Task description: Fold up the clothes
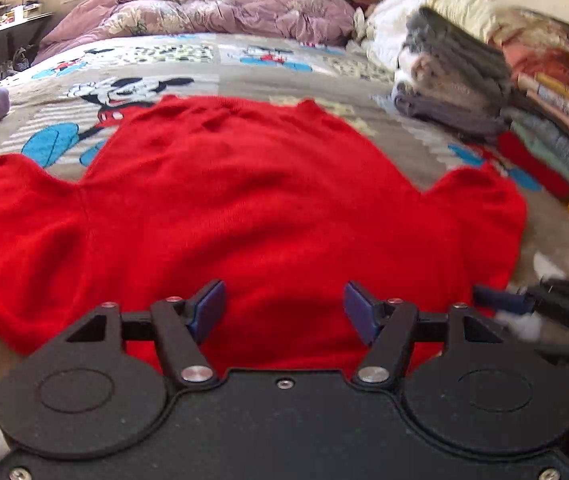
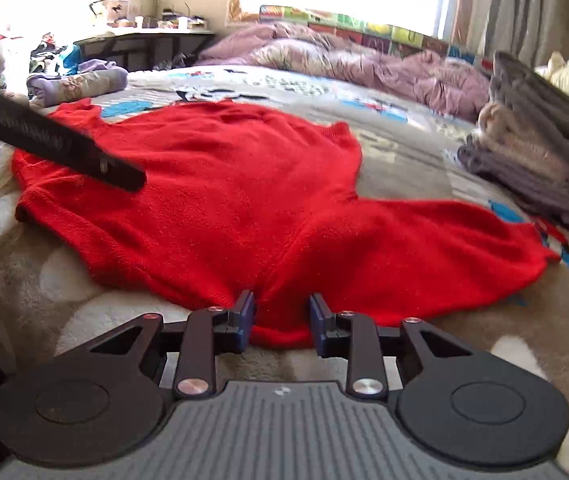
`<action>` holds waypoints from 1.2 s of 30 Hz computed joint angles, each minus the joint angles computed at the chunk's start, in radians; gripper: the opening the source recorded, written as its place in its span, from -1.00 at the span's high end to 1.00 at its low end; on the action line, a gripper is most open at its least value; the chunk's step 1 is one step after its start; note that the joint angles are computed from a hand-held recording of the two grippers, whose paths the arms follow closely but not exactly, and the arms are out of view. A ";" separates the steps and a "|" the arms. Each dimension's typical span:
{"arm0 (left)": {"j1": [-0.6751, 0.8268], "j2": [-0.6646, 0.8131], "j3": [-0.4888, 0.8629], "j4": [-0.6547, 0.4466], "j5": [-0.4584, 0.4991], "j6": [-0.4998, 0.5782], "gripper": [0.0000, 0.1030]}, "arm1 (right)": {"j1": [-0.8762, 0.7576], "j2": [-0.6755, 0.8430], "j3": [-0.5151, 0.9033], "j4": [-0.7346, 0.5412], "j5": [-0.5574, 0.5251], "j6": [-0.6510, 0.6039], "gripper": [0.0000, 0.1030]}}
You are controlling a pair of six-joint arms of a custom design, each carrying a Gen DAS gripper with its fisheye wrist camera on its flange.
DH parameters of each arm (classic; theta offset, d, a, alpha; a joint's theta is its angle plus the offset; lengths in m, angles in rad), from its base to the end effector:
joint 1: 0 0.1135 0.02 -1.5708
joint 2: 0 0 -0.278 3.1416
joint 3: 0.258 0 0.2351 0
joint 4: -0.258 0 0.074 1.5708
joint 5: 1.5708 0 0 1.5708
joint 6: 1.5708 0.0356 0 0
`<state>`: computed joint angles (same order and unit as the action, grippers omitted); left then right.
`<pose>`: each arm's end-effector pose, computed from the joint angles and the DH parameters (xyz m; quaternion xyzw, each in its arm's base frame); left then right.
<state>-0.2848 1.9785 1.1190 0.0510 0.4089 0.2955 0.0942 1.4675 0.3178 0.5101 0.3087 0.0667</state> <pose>0.3777 -0.1253 0.1585 0.3324 0.8493 -0.1865 0.3652 0.2256 0.0104 0.1427 0.0569 0.8838 -0.1013 0.4532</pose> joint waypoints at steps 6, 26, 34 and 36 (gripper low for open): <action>-0.031 -0.137 -0.278 0.305 0.053 0.075 -0.13 | -0.057 -0.211 -0.088 -0.028 -0.022 0.133 0.42; -0.263 -0.044 -0.339 0.494 -0.124 0.078 0.29 | -0.709 0.220 0.037 0.277 -0.422 0.458 0.93; -0.124 -0.188 -0.431 0.596 -0.066 -0.050 0.23 | -0.713 0.109 -0.048 0.317 -0.329 0.470 0.68; -0.084 -0.189 -0.450 0.638 -0.132 -0.117 0.23 | -0.654 0.026 -0.080 0.307 -0.246 0.403 0.68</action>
<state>-0.3687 1.7895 0.6692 0.6886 0.2771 0.1789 -0.5595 1.4937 0.2375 0.8172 0.0627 0.4692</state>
